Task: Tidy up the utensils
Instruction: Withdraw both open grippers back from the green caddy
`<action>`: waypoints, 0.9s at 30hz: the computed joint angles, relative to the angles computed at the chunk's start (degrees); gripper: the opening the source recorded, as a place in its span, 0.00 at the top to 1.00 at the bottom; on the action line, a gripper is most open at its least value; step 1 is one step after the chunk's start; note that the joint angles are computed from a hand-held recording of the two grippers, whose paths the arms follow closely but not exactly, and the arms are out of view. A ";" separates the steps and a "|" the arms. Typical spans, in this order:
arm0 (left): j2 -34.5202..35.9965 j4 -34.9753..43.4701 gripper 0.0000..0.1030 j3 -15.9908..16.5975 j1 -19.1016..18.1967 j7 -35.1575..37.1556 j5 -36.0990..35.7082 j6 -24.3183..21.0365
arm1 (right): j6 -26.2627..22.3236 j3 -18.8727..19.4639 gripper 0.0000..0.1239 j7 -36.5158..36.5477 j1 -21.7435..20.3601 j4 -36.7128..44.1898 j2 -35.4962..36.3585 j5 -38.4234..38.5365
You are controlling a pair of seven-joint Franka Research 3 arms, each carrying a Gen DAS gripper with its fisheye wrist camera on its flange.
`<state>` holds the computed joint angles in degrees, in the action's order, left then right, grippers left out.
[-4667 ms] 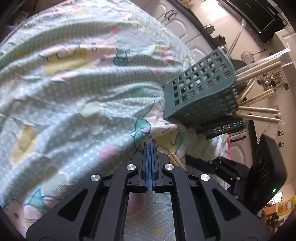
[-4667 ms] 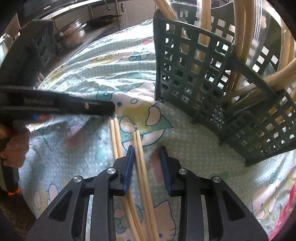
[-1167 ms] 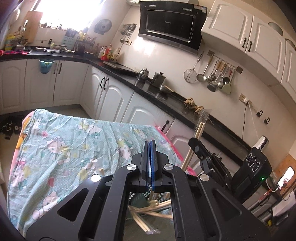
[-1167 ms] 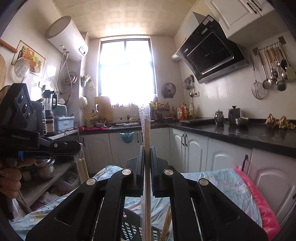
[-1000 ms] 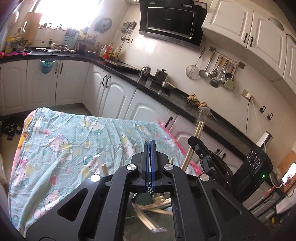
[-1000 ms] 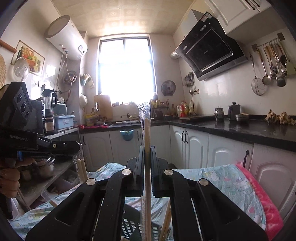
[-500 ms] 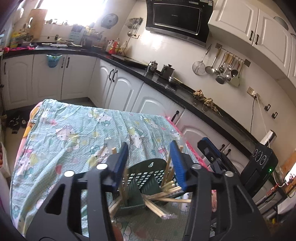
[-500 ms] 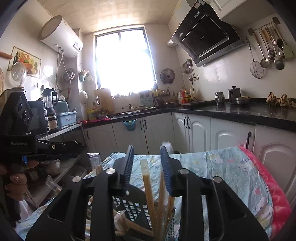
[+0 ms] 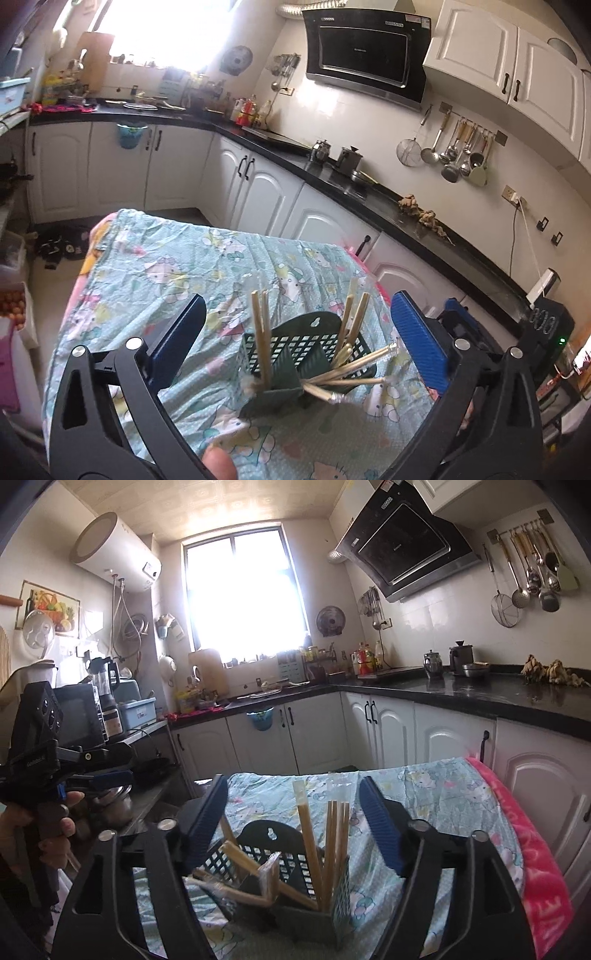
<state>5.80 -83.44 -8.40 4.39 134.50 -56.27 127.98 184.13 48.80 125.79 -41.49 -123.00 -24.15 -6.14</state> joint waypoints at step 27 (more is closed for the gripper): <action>-17.26 -27.46 0.10 6.95 -6.64 5.27 5.36 8.37 | -16.60 -11.53 0.22 10.67 19.67 -7.29 -7.95 -11.05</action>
